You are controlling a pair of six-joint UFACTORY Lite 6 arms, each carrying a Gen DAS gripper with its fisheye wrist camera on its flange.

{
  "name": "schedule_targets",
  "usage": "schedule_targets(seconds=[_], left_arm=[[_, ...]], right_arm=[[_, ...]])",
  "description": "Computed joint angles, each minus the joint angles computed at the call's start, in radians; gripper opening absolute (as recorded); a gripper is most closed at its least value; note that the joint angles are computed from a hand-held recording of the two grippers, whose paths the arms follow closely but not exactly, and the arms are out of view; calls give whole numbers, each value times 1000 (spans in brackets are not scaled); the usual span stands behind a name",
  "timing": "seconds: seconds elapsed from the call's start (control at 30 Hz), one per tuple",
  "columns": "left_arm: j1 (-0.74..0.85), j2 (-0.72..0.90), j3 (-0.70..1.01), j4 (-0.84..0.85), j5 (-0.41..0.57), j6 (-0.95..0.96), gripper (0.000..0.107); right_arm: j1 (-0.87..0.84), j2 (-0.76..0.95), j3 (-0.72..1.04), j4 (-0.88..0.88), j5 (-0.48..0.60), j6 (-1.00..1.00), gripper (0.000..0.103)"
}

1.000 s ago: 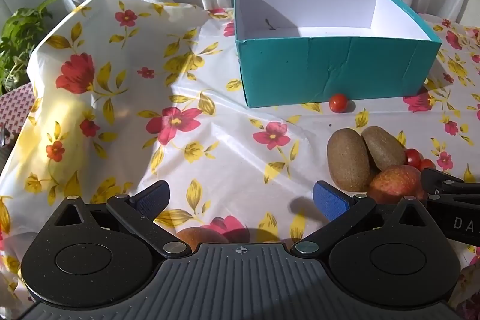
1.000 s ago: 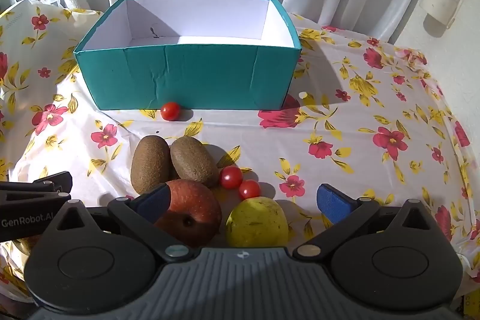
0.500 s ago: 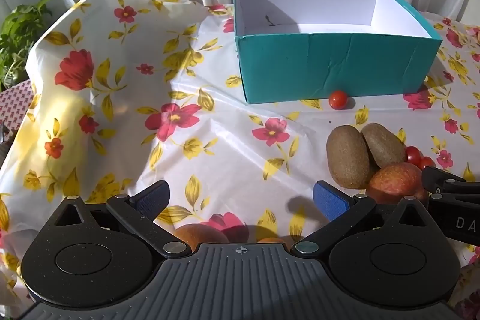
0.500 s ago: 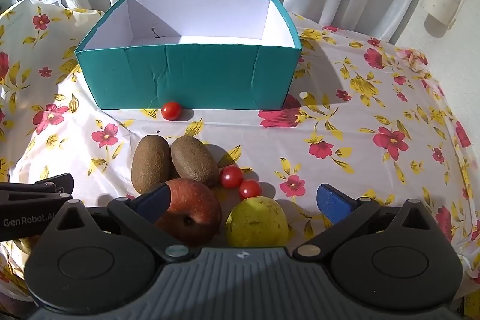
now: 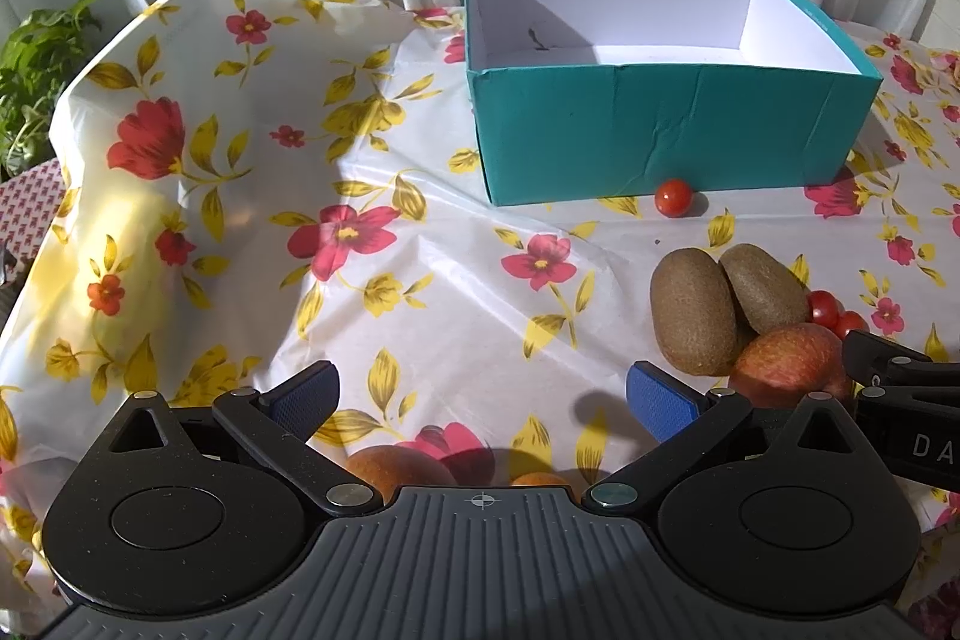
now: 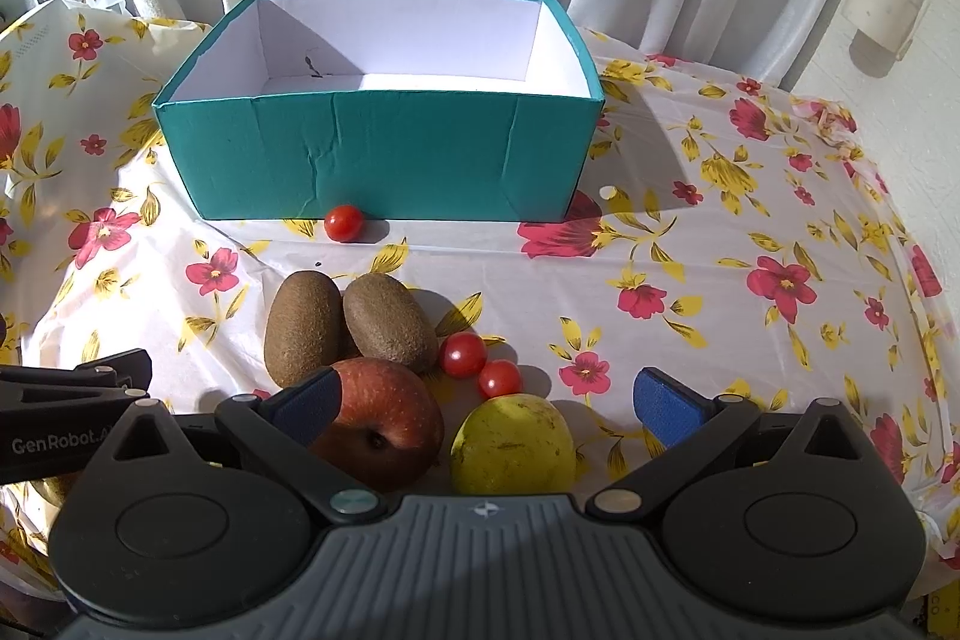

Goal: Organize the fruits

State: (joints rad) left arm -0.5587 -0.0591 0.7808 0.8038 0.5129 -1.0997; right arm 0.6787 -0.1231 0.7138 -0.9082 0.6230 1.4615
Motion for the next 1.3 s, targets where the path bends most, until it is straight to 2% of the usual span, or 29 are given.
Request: schedule_targets(seconds=[1.3], left_arm=[[6, 27, 36, -51, -1, 55, 103]], right_arm=[[-5, 17, 15, -4, -6, -7, 103]])
